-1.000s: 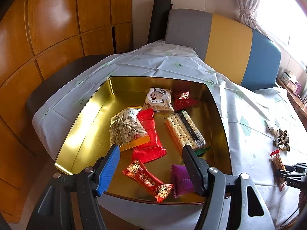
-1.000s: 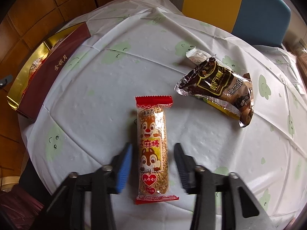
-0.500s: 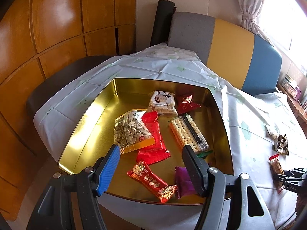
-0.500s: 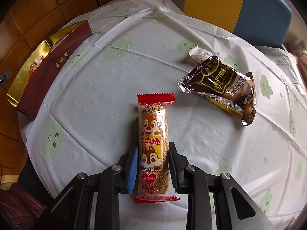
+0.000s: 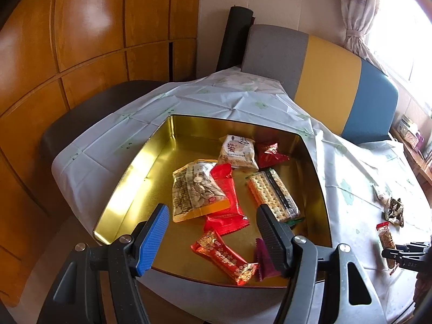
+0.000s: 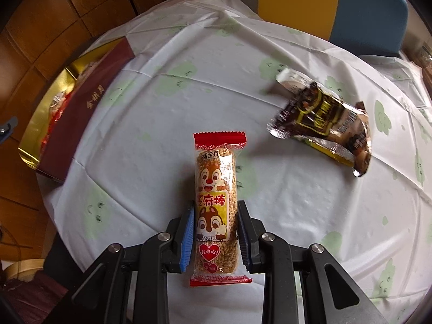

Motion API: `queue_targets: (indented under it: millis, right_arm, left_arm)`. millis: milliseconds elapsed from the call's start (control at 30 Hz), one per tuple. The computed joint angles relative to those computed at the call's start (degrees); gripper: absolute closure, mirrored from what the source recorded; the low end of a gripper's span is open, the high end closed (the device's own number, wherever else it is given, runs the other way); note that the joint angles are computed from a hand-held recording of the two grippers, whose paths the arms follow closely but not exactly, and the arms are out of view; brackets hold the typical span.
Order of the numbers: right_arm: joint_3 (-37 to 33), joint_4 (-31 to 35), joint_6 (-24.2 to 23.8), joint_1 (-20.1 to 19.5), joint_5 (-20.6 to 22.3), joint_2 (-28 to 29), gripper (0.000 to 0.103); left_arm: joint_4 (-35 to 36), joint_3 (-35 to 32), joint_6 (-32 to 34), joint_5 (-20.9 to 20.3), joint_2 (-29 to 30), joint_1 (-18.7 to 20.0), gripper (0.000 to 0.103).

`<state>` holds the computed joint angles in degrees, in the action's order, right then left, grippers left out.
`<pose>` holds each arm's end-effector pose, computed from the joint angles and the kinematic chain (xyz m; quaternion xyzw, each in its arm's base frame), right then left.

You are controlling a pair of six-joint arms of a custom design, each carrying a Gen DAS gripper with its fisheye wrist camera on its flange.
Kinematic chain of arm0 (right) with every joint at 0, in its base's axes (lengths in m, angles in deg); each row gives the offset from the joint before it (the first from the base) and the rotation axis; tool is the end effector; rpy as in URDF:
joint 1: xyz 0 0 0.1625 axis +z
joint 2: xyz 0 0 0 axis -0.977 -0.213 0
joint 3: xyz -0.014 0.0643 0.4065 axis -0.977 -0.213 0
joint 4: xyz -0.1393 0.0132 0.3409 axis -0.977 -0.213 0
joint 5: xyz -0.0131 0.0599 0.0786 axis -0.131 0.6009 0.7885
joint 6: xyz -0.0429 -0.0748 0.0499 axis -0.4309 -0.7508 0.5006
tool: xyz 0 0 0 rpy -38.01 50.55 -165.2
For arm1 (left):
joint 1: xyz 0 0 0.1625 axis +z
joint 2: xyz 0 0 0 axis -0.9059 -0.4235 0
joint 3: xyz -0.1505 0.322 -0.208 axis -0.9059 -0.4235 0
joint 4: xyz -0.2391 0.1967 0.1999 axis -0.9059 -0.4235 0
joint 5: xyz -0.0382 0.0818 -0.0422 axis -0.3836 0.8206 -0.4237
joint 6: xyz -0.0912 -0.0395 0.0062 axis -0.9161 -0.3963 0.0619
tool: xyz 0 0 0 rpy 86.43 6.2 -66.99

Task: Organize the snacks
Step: 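Carry the rice stick into the gold tray and open the right gripper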

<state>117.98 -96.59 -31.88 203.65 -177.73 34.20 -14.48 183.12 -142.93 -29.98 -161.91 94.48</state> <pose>0.3565 -0.3575 0.0510 0.2490 -0.9249 0.0768 0.2770 0.0043 -0.2535 0.4662 -0.0263 0.8283 -0.4149 0.3757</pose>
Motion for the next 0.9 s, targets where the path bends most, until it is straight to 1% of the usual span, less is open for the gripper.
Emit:
queue_targets:
  millis: [67,167,300,400,533,633,733,833,900]
  right_arm:
    - [-1.5,0.0,-0.7,0.9,1.2,0.8,0.074]
    - [-4.0,0.0,-1.4,2.3,3.6,2.2,0.074]
    - [-7.8,0.4,-2.4,4.0,7.7,4.3,0.074]
    - [-12.2,1.3,-3.1,5.3,11.8,7.1,0.074]
    - [-19.0,3.3,-4.6,7.1,16.7,11.7,0.074]
    - [-24.9,5.4,-6.0,8.7,18.8,16.2,0.074]
    - [-30.5,8.3,-6.6,9.7,19.9,20.6,0.074]
    - [-36.1,12.2,-7.2,10.5,20.3,25.0,0.074]
    - [-38.7,14.3,-7.8,10.8,20.4,27.1,0.074]
  left_arm:
    - [1.9,-0.6,-1.4,-0.2,-0.2,-0.5,0.035]
    - [2.5,-0.8,-1.9,-0.2,-0.5,-0.1,0.035]
    - [4.0,-1.3,-3.1,-0.1,-0.8,0.1,0.035]
    - [5.9,-1.8,-4.9,0.0,-0.9,-0.3,0.035]
    - [10.0,-3.0,-8.4,0.2,-1.0,-1.4,0.035]
    - [13.9,-4.0,-11.7,0.0,-1.0,-2.3,0.035]
    - [17.4,-4.9,-14.5,-0.2,-1.1,-2.7,0.035]
    - [18.6,-5.3,-15.6,-0.2,-1.4,-2.5,0.035]
    - [19.1,-5.6,-16.1,-0.1,-1.7,-2.1,0.035]
